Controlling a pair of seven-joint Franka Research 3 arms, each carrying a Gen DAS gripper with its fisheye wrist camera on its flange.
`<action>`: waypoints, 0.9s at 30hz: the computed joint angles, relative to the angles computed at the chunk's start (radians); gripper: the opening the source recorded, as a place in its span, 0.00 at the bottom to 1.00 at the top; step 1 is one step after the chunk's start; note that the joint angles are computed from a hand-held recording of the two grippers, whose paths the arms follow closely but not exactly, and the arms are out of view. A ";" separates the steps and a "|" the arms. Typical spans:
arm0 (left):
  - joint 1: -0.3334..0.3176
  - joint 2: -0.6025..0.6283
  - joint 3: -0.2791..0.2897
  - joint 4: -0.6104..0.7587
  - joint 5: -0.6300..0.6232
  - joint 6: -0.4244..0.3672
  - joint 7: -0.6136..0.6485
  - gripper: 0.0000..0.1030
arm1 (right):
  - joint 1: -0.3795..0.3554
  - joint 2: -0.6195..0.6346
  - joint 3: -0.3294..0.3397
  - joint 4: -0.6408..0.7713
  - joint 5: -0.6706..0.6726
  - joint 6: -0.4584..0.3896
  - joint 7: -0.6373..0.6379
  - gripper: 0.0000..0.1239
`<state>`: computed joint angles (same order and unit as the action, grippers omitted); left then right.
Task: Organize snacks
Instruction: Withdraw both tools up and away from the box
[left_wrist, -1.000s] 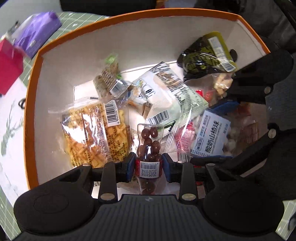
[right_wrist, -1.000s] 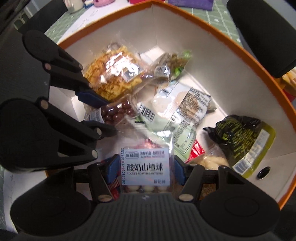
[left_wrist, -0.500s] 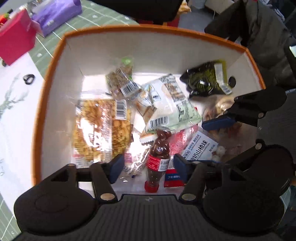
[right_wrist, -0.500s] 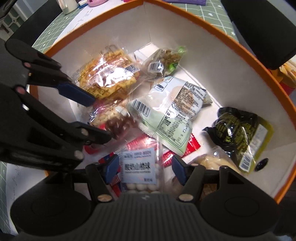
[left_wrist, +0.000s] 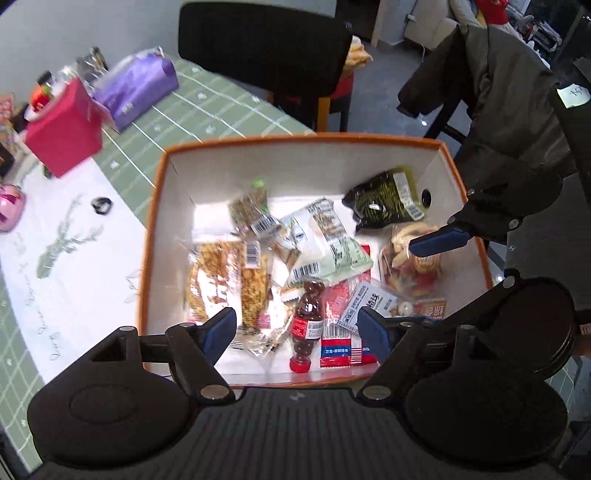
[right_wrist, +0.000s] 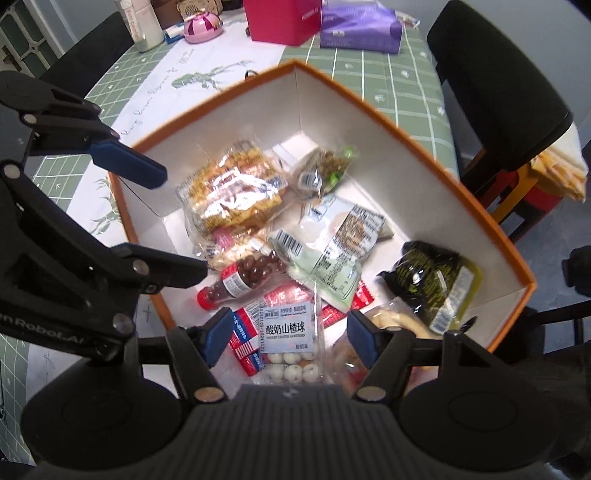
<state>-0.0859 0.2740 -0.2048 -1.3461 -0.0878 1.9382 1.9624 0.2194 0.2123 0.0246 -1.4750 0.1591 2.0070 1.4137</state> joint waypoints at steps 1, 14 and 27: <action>-0.002 -0.008 0.001 0.000 0.008 0.003 -0.004 0.85 | 0.001 -0.006 -0.001 0.003 -0.007 -0.001 0.003 0.54; -0.023 -0.149 0.025 -0.098 0.106 0.114 -0.240 0.88 | 0.020 -0.146 -0.012 -0.060 -0.197 0.080 0.251 0.78; -0.044 -0.423 0.048 -0.457 0.032 0.341 -0.391 1.00 | -0.002 -0.431 0.084 -0.366 -0.505 0.202 0.709 0.80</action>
<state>-0.1303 -0.1495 -0.1572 -1.8027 -0.0554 2.2793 1.5711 0.2170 -0.2187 0.1087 -1.8410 -0.3459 2.2092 2.1222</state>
